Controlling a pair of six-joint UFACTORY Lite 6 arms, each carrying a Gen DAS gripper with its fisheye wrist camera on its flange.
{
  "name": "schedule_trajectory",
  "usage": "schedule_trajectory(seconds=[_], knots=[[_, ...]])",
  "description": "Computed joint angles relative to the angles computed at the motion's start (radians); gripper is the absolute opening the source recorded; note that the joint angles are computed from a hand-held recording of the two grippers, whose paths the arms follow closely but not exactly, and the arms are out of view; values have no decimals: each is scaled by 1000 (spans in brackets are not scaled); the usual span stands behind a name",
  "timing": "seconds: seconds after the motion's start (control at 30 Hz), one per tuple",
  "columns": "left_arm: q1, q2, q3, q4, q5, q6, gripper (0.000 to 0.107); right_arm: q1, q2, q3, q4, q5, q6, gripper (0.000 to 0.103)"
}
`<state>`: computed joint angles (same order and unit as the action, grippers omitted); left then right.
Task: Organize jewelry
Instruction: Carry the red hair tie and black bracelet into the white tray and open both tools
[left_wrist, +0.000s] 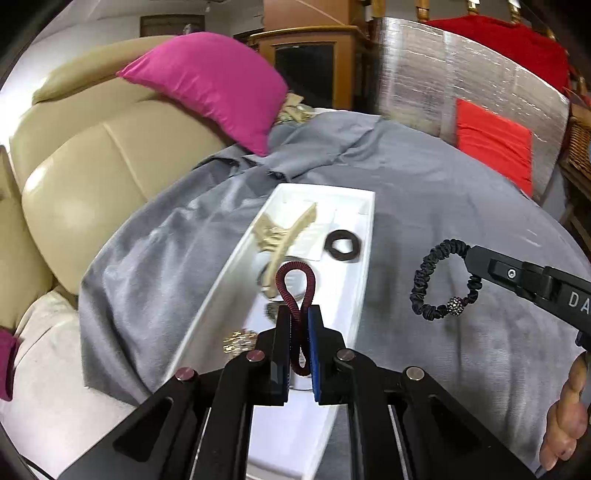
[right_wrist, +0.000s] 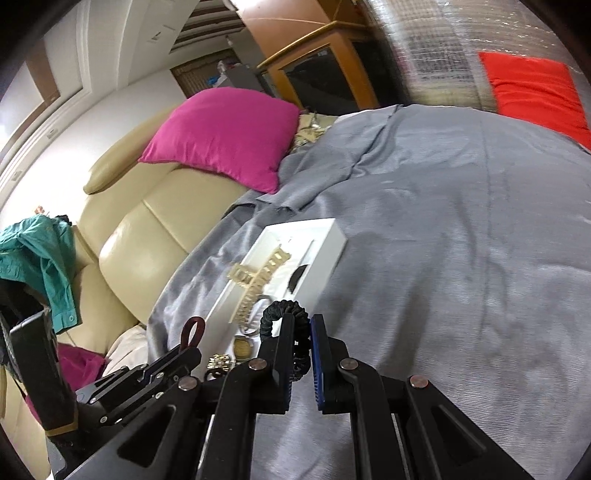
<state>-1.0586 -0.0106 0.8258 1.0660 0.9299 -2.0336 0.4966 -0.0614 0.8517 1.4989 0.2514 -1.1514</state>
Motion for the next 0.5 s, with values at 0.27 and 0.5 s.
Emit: schedule_trajectory(seconds=[0.27,0.5], knots=[[106,-210,-206,-63,-58,-14,9,87,47,41,77,-15,-73,10],[175,-248,-286,-140,-147,4,9,190,106,76,158,-64,-159,10]])
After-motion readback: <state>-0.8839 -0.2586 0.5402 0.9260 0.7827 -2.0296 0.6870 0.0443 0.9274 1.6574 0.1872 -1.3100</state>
